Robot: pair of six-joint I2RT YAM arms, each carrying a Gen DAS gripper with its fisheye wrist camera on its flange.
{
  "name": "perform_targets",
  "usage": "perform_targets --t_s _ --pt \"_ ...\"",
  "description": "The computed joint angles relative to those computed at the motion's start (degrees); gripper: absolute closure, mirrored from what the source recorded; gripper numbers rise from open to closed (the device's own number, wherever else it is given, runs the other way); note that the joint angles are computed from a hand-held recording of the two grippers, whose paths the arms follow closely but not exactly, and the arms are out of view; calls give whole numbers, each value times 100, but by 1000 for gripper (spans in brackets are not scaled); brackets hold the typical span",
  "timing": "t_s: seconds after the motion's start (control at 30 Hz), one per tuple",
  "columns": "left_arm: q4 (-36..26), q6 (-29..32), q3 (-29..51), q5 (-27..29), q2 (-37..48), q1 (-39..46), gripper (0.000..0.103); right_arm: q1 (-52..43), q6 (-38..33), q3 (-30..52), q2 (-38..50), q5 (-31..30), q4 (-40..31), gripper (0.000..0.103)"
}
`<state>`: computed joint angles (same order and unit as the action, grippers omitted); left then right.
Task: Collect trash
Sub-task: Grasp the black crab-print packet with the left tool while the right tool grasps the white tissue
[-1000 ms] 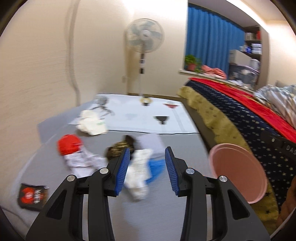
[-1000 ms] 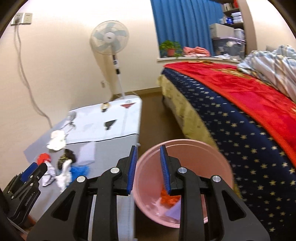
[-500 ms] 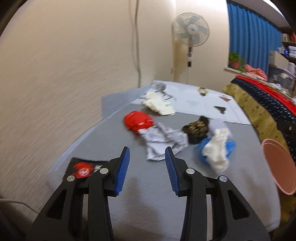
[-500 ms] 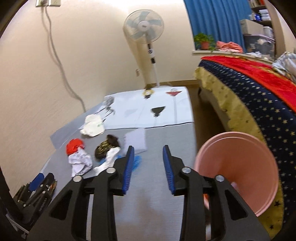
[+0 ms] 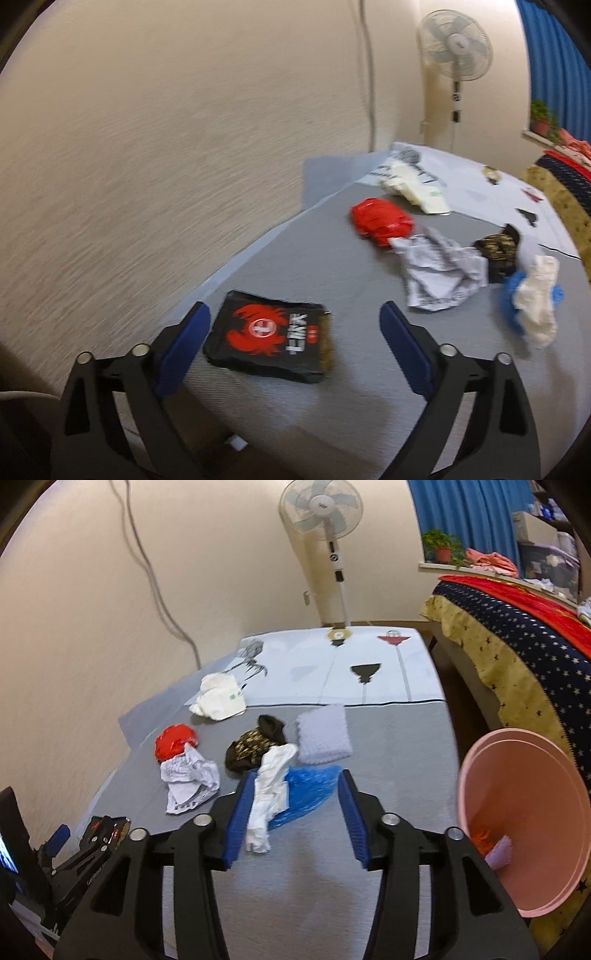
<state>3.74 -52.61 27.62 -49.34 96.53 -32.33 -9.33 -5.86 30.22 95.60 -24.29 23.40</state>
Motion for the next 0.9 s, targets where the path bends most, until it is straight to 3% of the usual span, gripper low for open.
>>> perform_targets --t_s 0.27,0.47,0.57,0.63,0.67,0.73,0.8,0.9 --pt "-90 -265 60 390 269 444 8 661 17 205 522 409 48 47" --pt "304 83 143 845 646 769 9 903 -69 376 926 644 -14 47" --pt "489 94 104 1047 699 858 20 931 -88 479 1081 745 -84 49" --pt "602 233 113 1046 710 777 24 912 -82 518 1130 724 -126 61" --pt "616 276 127 1022 702 733 30 914 -94 524 1130 738 -142 65" --pt "640 408 168 1022 676 679 35 909 -132 541 1131 739 -187 82" --pt "675 443 137 1009 597 613 37 864 -159 547 1121 699 -230 91" --pt "773 512 33 1058 443 503 39 735 -165 494 1024 606 -241 93"
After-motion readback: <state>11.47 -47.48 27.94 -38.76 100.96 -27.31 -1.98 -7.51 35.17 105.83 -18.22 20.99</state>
